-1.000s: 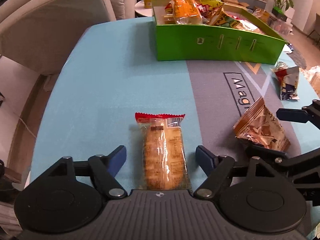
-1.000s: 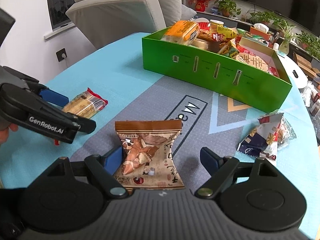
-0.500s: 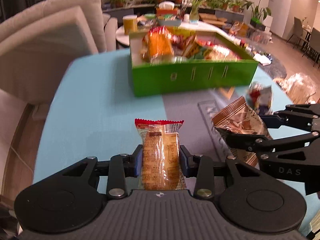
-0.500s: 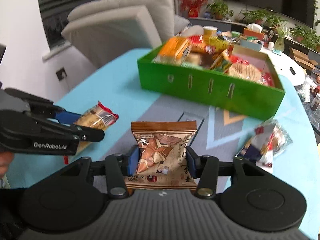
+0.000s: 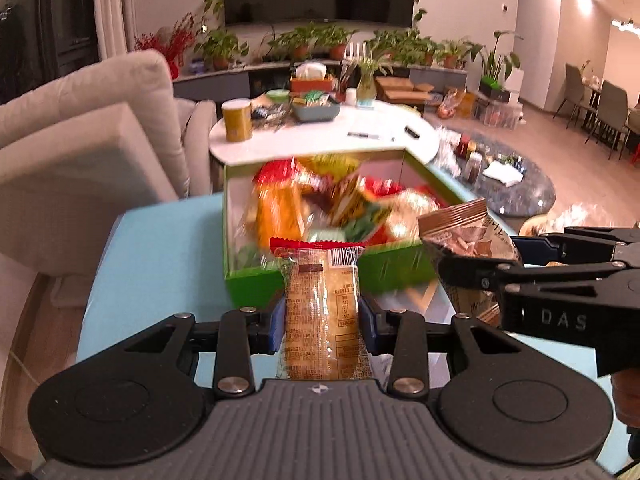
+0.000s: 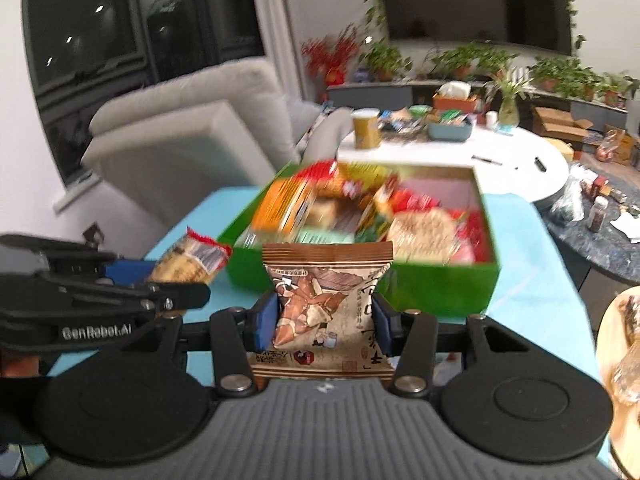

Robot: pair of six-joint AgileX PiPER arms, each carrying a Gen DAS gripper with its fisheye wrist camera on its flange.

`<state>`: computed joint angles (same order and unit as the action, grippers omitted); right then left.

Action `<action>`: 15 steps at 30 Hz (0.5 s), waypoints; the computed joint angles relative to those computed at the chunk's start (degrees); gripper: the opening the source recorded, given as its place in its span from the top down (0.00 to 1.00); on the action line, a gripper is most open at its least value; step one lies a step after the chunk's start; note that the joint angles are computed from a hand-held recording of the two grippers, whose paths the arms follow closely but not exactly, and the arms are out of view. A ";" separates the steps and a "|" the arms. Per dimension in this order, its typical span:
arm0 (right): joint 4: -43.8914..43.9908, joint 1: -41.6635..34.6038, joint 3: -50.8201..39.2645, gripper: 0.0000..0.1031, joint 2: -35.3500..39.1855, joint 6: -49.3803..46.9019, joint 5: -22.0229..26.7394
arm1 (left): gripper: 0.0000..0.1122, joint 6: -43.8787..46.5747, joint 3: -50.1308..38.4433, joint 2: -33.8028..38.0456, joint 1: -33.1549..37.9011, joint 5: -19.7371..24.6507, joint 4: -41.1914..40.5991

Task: Organize snacks
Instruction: 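Lift both packs and carry them over the green box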

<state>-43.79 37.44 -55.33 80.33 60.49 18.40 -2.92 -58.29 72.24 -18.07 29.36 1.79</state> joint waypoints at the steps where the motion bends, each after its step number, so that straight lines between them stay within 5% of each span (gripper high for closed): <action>1: -0.79 -0.59 -0.69 0.33 0.10 0.84 0.23 | 0.69 -0.16 -1.28 0.94 -0.35 -0.29 0.08; 8: 1.30 -7.09 -6.44 0.33 3.75 -0.08 -1.27 | 0.69 4.30 -11.65 10.04 -1.32 -1.79 -5.20; 15: 14.17 -12.96 -13.44 0.33 10.35 -12.36 -3.36 | 0.69 6.09 -21.86 19.89 -0.96 -0.81 -7.83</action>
<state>-29.62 24.47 -68.76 90.68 48.13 15.04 3.18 -80.16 92.14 -19.02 28.55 -6.04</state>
